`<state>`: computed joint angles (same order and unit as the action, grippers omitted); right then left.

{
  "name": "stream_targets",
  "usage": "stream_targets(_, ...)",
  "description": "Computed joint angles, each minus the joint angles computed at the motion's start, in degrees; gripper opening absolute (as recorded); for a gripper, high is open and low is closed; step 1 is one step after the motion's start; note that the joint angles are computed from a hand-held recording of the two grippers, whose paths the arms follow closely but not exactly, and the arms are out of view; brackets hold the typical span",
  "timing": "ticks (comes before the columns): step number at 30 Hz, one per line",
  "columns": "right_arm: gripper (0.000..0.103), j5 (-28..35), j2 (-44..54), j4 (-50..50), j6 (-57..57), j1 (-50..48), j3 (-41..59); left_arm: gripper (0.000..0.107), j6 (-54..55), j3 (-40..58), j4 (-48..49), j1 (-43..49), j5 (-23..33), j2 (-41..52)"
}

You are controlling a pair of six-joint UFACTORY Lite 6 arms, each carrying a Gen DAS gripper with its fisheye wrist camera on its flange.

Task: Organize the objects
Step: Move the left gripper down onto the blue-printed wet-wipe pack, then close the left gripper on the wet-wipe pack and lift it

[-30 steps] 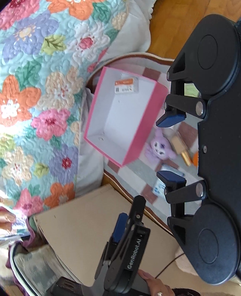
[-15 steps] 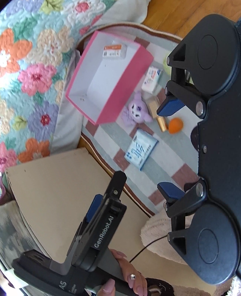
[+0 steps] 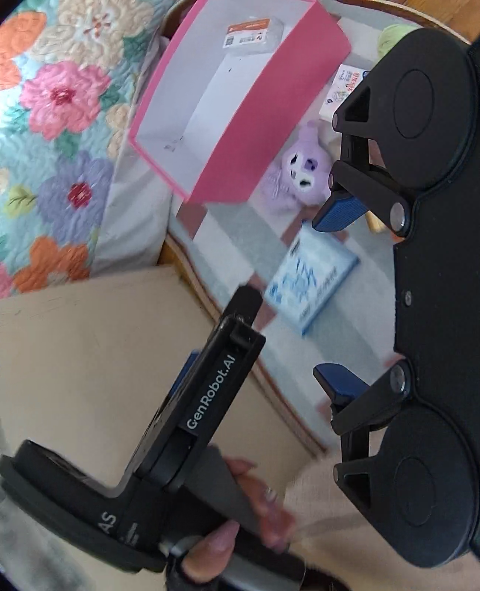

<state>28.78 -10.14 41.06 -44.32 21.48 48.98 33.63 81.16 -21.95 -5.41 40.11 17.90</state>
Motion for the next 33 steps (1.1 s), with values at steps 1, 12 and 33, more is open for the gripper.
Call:
stream_targets(1, 0.082, -2.2, 2.2, 1.5, -1.9, 0.4, -0.3, 0.097, 0.5, 1.3, -0.8, 0.5, -0.4, 3.0)
stream_targets(12, 0.082, -9.4, 23.9, 31.0, -24.2, -0.3, 2.8, 0.09, -1.0, 7.5, -1.4, 1.5, -4.0, 19.5)
stream_targets(33, 0.039, -15.4, 25.4, 49.1, -34.4, 3.8, 0.4, 0.038, 2.5, -4.6, -11.9, 2.9, -8.3, 14.6)
